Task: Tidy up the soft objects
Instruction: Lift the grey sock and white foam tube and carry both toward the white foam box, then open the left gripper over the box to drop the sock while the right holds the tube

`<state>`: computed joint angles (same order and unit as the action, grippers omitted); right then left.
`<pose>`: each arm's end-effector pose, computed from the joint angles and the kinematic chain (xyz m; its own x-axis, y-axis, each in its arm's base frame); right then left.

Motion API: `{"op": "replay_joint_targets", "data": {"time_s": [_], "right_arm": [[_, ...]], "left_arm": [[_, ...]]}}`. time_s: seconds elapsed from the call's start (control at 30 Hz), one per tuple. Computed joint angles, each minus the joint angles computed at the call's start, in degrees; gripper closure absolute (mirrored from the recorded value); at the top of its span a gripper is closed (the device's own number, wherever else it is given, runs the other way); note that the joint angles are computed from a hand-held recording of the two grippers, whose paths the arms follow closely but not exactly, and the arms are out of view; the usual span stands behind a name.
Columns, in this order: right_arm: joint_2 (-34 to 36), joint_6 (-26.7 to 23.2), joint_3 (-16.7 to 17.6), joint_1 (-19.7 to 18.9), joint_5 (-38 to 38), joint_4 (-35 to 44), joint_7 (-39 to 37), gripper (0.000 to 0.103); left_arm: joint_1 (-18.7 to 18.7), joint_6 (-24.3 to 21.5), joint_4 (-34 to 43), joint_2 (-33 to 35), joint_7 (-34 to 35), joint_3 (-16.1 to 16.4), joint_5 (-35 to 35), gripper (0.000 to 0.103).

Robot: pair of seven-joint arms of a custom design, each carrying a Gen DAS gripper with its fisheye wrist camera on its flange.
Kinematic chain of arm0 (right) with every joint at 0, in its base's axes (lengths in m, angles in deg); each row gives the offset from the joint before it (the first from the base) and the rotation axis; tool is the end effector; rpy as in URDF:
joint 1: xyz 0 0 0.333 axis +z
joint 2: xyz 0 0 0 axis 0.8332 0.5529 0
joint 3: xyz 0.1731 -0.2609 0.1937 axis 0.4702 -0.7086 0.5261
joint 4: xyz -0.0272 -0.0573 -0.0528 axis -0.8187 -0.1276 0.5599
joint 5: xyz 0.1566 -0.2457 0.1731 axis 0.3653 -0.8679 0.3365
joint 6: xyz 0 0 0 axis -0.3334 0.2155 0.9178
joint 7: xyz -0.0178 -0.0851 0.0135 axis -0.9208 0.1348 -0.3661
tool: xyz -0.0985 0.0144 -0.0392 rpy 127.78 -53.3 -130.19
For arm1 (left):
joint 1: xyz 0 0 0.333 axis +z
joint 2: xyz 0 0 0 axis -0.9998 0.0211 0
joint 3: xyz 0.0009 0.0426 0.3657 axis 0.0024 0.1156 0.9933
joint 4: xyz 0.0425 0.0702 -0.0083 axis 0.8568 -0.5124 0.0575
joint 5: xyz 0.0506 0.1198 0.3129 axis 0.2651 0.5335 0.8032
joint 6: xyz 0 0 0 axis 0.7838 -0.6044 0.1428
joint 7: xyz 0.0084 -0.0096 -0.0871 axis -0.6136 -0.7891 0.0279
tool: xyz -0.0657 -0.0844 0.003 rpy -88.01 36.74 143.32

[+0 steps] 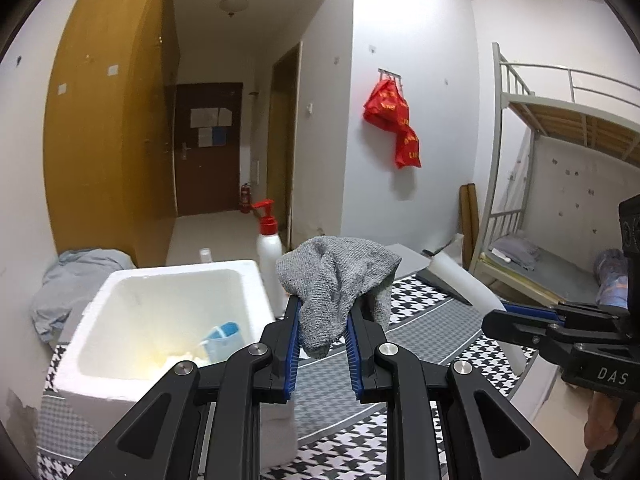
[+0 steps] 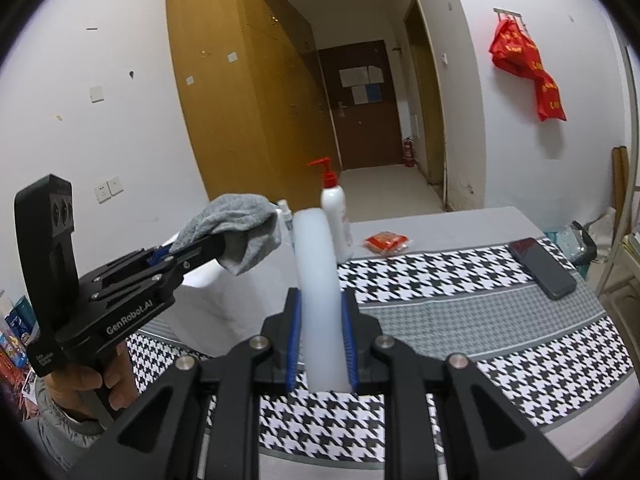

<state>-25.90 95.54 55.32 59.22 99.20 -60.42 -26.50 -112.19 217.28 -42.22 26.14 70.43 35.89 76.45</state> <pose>0.7234 0.1406 0.5500 0.6631 -0.7265 -0.1804 -0.4439 -0.1876 -0.8762 0.6806 -0.2877 0.5702 0.0470 -0.9971 0.0593 -0.3482 -0.0720 -0.9347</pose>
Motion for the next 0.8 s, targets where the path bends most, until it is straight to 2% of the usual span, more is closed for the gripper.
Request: {"op": "replay_joint_targets", "data": {"time_s": [0.23,0.5,0.8], "right_arm": [[0.2,-0.5,1.0,1.2,-0.2,1.3,-1.3,0.080],[2.1,-3.9,1.7,2.8,-1.7,4.9,-1.0,0.080],[4.4,-6.4,1.9,4.9,-4.2,9.1,0.7,0.080]], "left_arm": [[0.0,-1.4,-4.6,-3.5,-5.9,1.1,4.8,0.081],[2.5,-5.0,-9.1,-7.0,-10.7,-1.4,9.9,0.081],[5.6,-7.3,-11.7,-8.8,-11.0,-4.2,10.7,0.081]]}}
